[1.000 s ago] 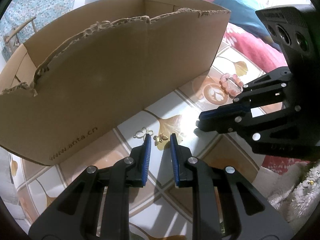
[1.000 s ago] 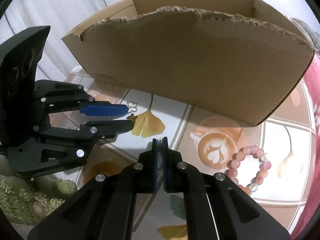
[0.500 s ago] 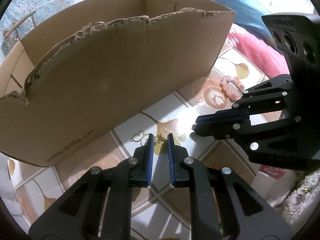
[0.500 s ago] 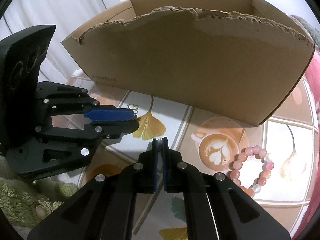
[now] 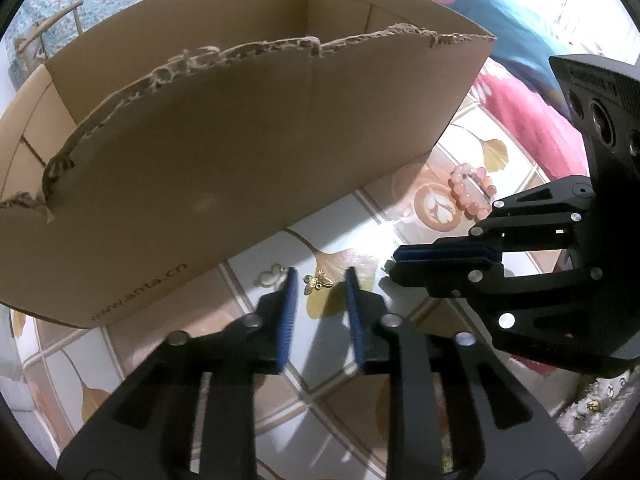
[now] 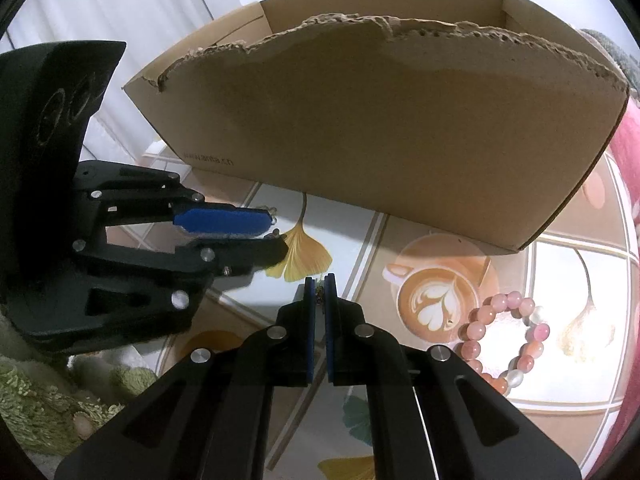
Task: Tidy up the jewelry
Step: 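Close the left tool on a small gold earring while the right tool holds its earring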
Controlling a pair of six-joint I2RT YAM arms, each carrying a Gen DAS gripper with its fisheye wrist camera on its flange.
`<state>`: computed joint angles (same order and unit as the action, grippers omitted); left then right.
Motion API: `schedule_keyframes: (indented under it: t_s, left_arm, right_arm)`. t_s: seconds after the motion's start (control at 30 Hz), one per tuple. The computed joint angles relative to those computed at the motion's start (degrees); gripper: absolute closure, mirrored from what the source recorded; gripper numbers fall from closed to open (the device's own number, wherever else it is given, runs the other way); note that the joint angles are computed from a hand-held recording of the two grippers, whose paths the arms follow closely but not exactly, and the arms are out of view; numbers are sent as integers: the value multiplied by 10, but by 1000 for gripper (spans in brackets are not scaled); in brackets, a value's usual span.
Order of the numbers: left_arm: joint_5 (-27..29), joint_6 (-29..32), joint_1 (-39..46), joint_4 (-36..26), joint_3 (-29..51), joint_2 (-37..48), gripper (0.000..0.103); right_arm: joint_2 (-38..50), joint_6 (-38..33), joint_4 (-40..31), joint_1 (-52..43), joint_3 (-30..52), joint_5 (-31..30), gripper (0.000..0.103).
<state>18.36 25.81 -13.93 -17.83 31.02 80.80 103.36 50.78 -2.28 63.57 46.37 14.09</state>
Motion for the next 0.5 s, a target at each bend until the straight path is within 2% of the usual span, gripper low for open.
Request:
schedule_keyframes:
  t_s: [0.27, 0.4, 0.5]
  left_arm:
    - [-13, 4, -5, 18, -5, 0, 73]
    - [-50, -13, -37, 52, -22, -4, 81]
    - [-59, -17, -43, 55, -26, -8, 83]
  right_arm:
    - [-2, 0, -1, 1, 1, 0, 99]
    - [-3, 2, 0, 1, -1, 0, 98]
    - [-3, 2, 1, 1, 0, 1, 98]
